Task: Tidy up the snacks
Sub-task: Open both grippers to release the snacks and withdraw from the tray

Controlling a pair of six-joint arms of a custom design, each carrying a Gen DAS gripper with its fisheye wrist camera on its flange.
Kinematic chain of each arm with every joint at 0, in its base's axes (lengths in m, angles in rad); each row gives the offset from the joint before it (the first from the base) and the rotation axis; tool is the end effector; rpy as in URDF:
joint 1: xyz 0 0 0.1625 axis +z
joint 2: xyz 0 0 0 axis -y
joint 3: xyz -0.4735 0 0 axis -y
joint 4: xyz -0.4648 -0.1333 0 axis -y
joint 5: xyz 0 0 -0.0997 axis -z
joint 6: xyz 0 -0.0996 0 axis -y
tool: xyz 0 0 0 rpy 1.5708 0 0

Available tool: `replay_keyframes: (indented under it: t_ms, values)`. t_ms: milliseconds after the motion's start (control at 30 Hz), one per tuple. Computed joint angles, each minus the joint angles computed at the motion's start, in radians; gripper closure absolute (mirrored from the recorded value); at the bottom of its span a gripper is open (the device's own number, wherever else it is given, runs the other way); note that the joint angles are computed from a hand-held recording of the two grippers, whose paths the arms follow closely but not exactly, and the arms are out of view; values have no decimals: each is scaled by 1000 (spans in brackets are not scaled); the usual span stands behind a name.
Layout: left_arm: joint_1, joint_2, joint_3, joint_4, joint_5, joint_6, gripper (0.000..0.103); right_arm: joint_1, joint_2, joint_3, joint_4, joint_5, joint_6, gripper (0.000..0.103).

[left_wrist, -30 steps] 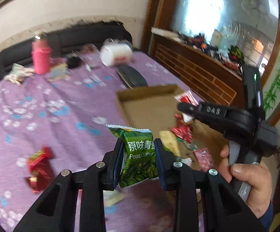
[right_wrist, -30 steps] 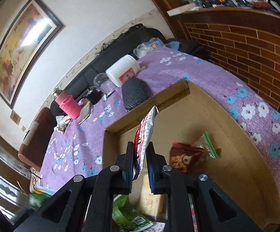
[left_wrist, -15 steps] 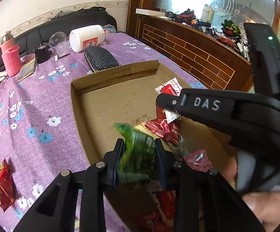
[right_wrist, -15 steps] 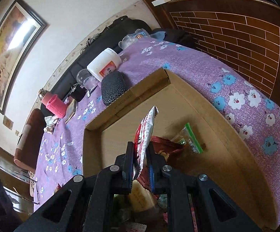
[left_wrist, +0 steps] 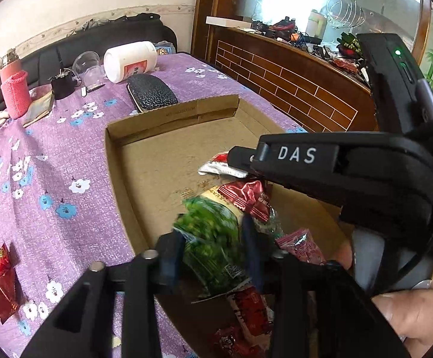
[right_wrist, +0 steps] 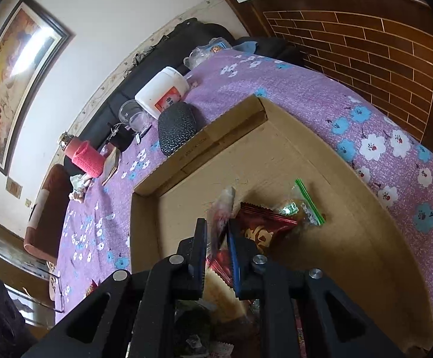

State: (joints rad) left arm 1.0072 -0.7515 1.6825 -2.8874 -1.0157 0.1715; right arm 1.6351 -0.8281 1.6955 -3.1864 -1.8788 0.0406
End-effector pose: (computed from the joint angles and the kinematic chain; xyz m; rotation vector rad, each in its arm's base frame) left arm -0.2424 -0.7313 0.0720 0.7992 2.4781 -0.6421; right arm 0.1516 -0.7503 0.1551 -0.1317 -2.6840 1.0734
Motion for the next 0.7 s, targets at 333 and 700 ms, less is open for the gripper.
replay_keyframes:
  t_ms: [333, 700]
  values:
    - [-10, -55, 53, -51, 1, 19, 46, 19, -9, 30, -124, -23, -44, 70]
    - [-3, -204, 183, -92, 102, 55, 45, 57, 12, 38, -169, 43, -178, 70]
